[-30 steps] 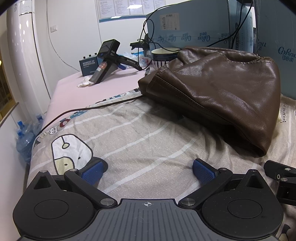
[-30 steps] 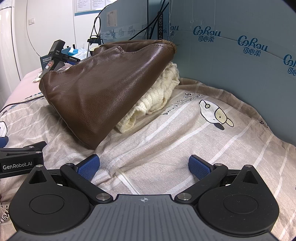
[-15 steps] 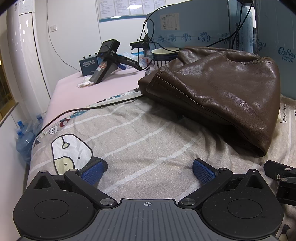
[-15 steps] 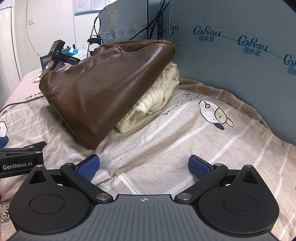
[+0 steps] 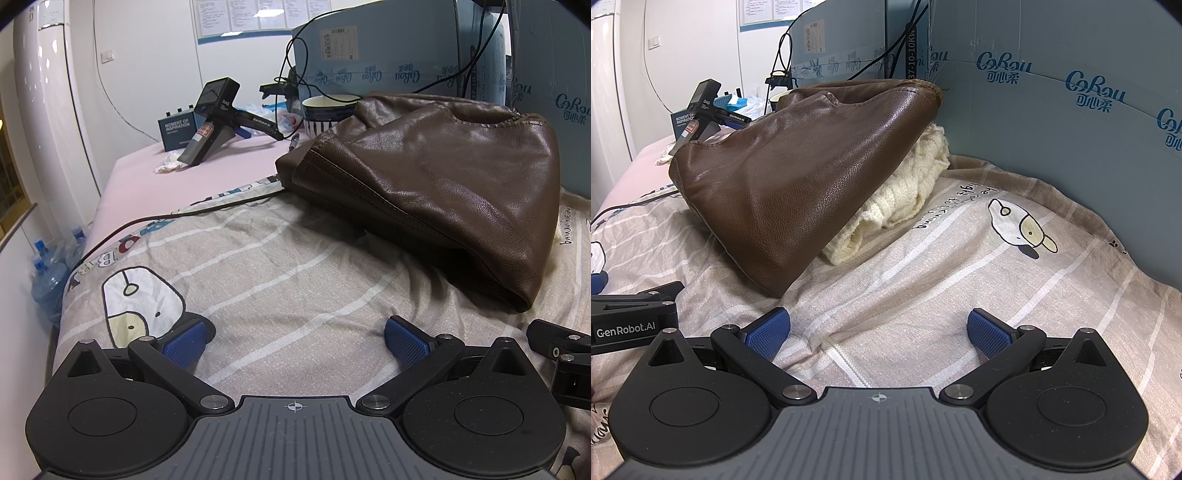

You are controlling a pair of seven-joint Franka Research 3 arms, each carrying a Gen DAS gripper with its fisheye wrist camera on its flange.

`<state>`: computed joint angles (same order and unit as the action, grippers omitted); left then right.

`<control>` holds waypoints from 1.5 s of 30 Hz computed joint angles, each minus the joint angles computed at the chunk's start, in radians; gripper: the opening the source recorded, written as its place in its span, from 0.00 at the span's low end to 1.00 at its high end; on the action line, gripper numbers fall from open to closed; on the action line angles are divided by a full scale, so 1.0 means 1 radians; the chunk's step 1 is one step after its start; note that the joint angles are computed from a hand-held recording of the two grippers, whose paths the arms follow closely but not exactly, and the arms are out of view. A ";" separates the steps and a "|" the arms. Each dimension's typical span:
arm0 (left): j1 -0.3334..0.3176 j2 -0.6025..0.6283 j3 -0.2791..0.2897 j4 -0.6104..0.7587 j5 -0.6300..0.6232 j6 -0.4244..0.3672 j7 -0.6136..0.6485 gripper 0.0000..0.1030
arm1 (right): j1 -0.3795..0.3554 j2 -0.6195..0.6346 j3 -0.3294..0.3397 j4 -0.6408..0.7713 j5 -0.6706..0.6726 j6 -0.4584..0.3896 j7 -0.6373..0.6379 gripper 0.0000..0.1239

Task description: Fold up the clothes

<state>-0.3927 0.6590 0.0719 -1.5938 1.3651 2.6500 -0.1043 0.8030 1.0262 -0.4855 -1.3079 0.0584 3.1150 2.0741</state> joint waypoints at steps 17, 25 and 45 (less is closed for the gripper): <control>0.005 -0.004 0.000 -0.008 -0.001 0.017 -0.019 1.00 | 0.000 0.000 0.000 0.000 0.001 0.000 -0.001 0.83; 0.007 -0.006 0.002 -0.012 0.000 0.025 -0.028 1.00 | 0.000 0.000 0.000 0.000 0.001 0.000 -0.001 0.83; 0.009 -0.007 0.000 -0.013 -0.001 0.028 -0.029 1.00 | -0.002 0.000 0.002 0.000 0.002 0.001 -0.004 0.83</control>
